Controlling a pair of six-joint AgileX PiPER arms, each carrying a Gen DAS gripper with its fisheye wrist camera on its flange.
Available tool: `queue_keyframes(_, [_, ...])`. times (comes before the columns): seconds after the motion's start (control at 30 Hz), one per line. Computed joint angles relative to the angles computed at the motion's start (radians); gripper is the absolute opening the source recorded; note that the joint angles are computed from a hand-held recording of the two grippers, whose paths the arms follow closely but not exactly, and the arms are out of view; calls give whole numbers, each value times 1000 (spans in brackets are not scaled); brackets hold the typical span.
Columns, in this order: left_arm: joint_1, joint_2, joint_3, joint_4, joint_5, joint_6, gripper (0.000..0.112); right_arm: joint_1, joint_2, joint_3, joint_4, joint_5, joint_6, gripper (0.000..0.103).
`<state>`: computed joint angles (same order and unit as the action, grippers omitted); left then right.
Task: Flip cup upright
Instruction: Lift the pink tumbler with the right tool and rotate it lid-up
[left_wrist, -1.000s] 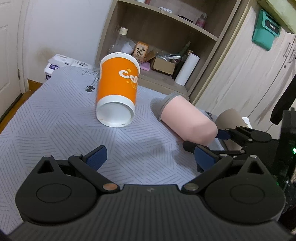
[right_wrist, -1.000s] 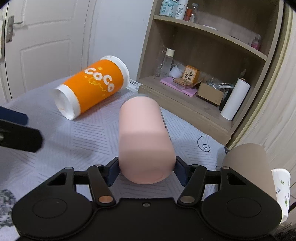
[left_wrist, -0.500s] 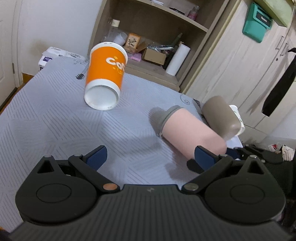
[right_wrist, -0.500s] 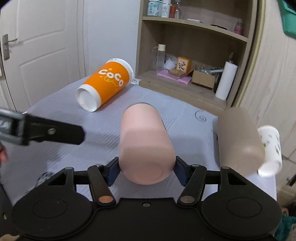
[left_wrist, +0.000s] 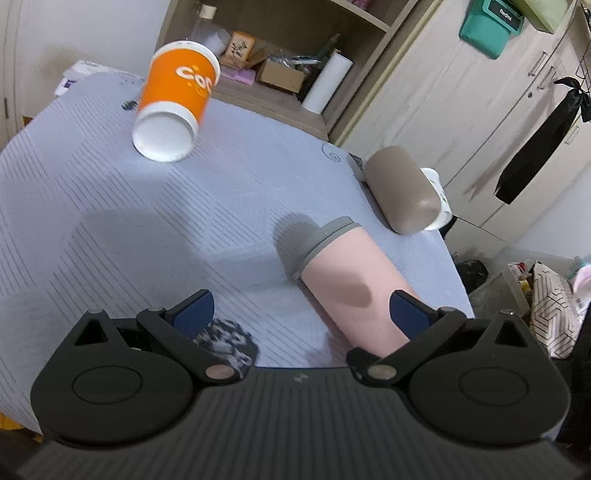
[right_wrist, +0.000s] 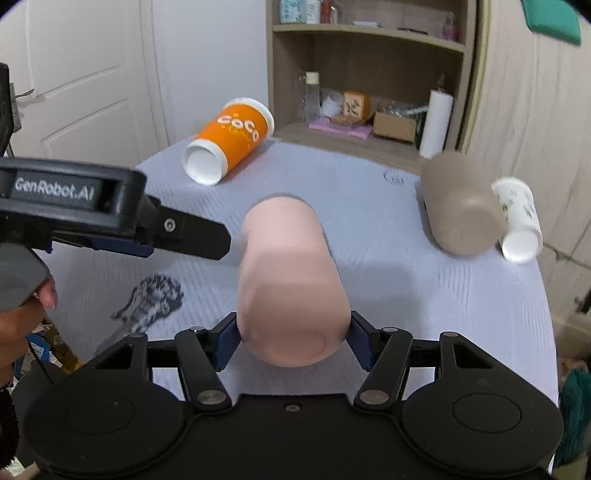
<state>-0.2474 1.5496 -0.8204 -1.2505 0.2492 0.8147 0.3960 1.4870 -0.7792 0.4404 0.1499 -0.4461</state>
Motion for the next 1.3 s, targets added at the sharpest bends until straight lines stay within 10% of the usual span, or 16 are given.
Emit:
queue_keyframes(0.47, [9,178,-171,-18,165,-112,100,-87,3,47,633,62,-640,67])
queue_keyframes(0.83, [55,208,-167,-150,225,-16,86,-201,0,-72,475,284,-574,86])
queue_keyframes(1.3, [116,251,-146,-334,327,90,71,-212,229,-460,167,615,-314,70])
